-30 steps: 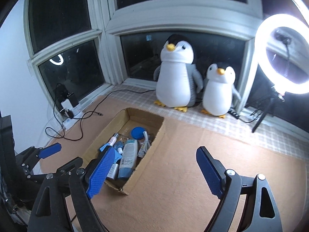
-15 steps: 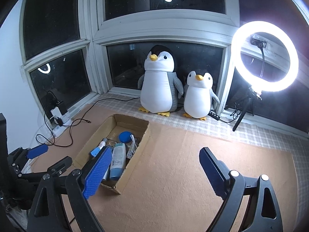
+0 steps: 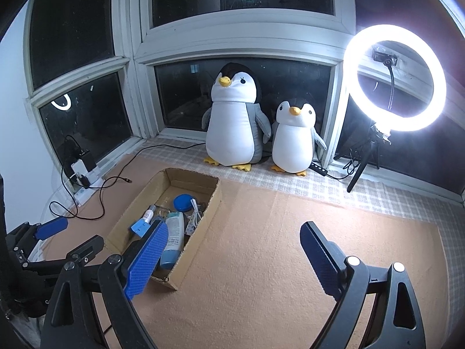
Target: Organize rigid objects
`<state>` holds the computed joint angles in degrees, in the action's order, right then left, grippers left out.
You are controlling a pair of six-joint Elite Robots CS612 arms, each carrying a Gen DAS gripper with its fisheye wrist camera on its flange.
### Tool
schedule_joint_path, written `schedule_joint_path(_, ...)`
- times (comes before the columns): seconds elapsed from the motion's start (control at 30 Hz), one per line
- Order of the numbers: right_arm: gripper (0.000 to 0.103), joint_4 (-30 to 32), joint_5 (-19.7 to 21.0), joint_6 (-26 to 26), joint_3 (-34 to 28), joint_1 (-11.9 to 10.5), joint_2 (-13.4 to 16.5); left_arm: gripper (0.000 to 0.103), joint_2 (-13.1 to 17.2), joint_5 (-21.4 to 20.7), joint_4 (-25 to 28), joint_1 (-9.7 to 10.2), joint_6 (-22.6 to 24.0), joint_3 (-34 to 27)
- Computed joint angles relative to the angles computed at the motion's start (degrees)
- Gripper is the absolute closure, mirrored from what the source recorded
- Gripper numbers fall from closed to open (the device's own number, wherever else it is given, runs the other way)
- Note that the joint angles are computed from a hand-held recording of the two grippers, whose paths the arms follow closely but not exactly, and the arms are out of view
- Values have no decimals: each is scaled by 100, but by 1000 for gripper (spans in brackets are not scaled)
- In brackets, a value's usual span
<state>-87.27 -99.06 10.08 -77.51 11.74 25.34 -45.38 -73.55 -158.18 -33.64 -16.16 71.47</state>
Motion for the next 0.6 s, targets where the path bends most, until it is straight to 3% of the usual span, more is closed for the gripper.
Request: schedule_joint_path(0.6,13,31,51,45,29,-16,10,23,30,9,36,-1,-1,-50)
